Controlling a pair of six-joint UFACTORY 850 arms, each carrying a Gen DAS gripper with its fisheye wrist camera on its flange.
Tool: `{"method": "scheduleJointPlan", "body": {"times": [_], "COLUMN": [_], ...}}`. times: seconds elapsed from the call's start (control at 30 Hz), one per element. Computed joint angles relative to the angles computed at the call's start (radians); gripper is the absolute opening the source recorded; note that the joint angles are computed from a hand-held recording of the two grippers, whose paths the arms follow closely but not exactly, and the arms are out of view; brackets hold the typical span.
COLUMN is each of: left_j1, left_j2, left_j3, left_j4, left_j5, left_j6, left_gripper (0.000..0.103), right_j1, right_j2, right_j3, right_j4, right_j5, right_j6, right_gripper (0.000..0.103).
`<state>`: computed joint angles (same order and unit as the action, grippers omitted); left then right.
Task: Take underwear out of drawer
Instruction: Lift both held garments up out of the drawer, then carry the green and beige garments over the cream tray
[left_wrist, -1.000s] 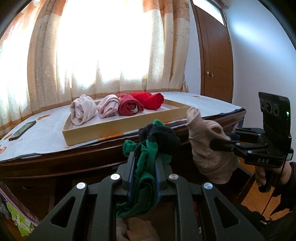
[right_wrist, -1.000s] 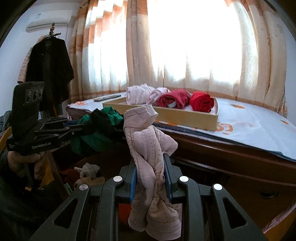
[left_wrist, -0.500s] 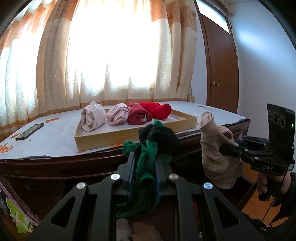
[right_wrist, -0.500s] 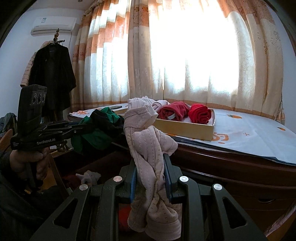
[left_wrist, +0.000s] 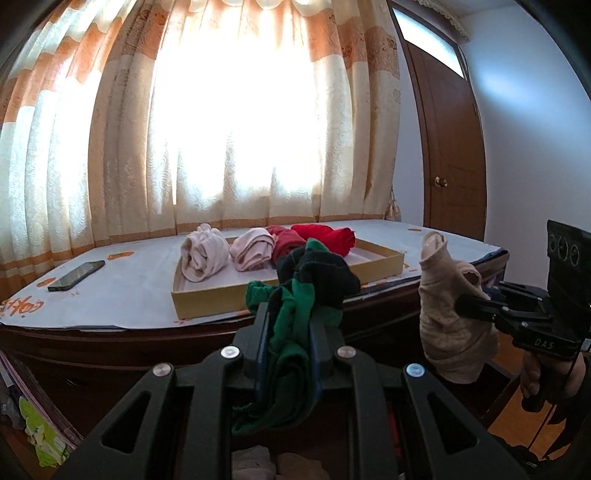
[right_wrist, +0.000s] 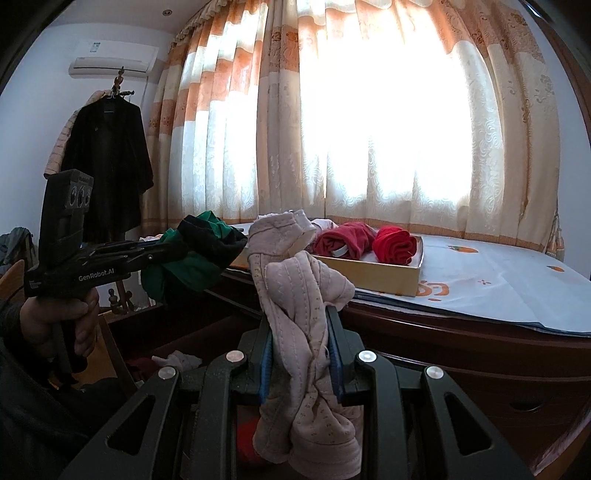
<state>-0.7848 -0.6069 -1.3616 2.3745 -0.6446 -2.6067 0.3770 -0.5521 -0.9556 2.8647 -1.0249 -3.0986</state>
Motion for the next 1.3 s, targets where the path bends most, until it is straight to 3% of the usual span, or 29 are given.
{"method": "scheduleJointPlan", "body": {"times": [0.53, 1.3], "left_j1": [-0.001, 0.010], "left_j2": [0.012, 0.022], "left_j3": [0.001, -0.064], "left_j4": [-0.009, -0.001], "left_j5": [-0.053, -0.001], "left_j6": [0.028, 0.080], "left_gripper": [0.016, 0.016], "right_j1": [0.000, 0.027], "right_j2": [0.014, 0.074], "right_j3": [0.008, -0.023], "right_j4": [-0.025, -0.065], "right_j5": [-0.023, 0.069], "right_j6": [0.036, 0.093], "right_gripper": [0.027, 0.027]}}
